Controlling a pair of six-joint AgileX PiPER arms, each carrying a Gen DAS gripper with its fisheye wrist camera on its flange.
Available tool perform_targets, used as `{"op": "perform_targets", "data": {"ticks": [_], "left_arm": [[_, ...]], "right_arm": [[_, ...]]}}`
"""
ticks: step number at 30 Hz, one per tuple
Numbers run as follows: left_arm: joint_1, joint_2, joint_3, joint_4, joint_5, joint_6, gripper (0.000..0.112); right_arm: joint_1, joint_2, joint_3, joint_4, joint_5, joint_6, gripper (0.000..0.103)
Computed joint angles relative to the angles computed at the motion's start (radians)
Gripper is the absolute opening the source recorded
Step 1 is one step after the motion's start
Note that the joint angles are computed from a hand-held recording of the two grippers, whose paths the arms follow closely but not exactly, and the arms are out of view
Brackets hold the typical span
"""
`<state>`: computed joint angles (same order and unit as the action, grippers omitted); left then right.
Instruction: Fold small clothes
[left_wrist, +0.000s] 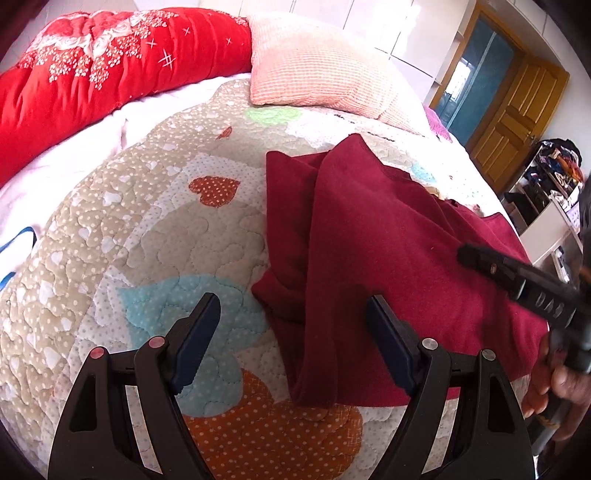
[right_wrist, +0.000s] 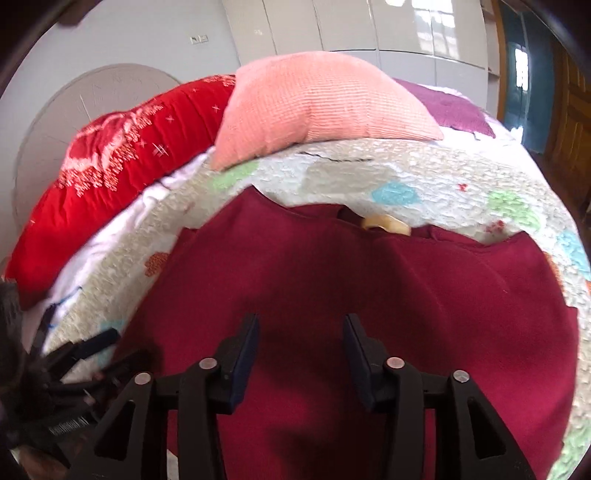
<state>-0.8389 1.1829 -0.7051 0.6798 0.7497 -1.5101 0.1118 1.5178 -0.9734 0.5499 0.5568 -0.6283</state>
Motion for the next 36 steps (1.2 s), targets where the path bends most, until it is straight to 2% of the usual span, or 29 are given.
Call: {"op": "perform_targets", "data": {"ticks": [2, 4, 7, 11, 13, 17, 20, 24, 27, 30, 32, 34, 36], "left_arm": [[0.004, -0.002, 0.006, -0.012, -0.011, -0.001, 0.081], [0.001, -0.003, 0.007, -0.013, -0.011, -0.005, 0.081], [-0.017, -0.009, 0.006, -0.001, 0.007, -0.019, 0.081], [-0.011, -0.033, 0.019, -0.016, 0.003, -0.014, 0.081], [0.002, -0.064, 0.036, -0.056, -0.002, 0.009, 0.081], [0.090, -0.156, 0.093, -0.206, -0.070, 0.107, 0.081], [0.149, -0.194, 0.126, -0.273, -0.122, 0.152, 0.081], [0.112, -0.159, 0.100, -0.258, -0.101, 0.169, 0.081], [0.097, -0.141, 0.099, -0.242, -0.100, 0.153, 0.082], [0.146, -0.162, 0.121, -0.311, -0.144, 0.218, 0.082], [0.182, -0.184, 0.144, -0.357, -0.177, 0.252, 0.082], [0.180, -0.184, 0.147, -0.345, -0.179, 0.239, 0.082], [0.153, -0.168, 0.138, -0.295, -0.165, 0.194, 0.083]], "right_arm": [[-0.009, 0.037, 0.001, 0.001, 0.011, 0.004, 0.048], [0.004, 0.020, 0.021, -0.013, -0.017, 0.018, 0.049], [0.033, 0.002, -0.011, -0.102, 0.029, 0.124, 0.049], [0.039, -0.011, -0.047, -0.033, 0.094, 0.106, 0.051], [0.044, -0.001, -0.071, 0.031, 0.125, 0.089, 0.057], [0.101, 0.084, -0.165, 0.086, 0.199, 0.132, 0.060], [0.183, 0.206, -0.314, -0.016, 0.276, 0.260, 0.062], [0.287, 0.305, -0.472, -0.149, 0.295, 0.388, 0.063], [0.360, 0.406, -0.617, -0.271, 0.360, 0.483, 0.071], [0.427, 0.487, -0.730, -0.414, 0.422, 0.544, 0.081], [0.470, 0.531, -0.788, -0.510, 0.464, 0.578, 0.083], [0.493, 0.542, -0.784, -0.570, 0.440, 0.602, 0.083], [0.501, 0.523, -0.723, -0.610, 0.368, 0.615, 0.082]]}}
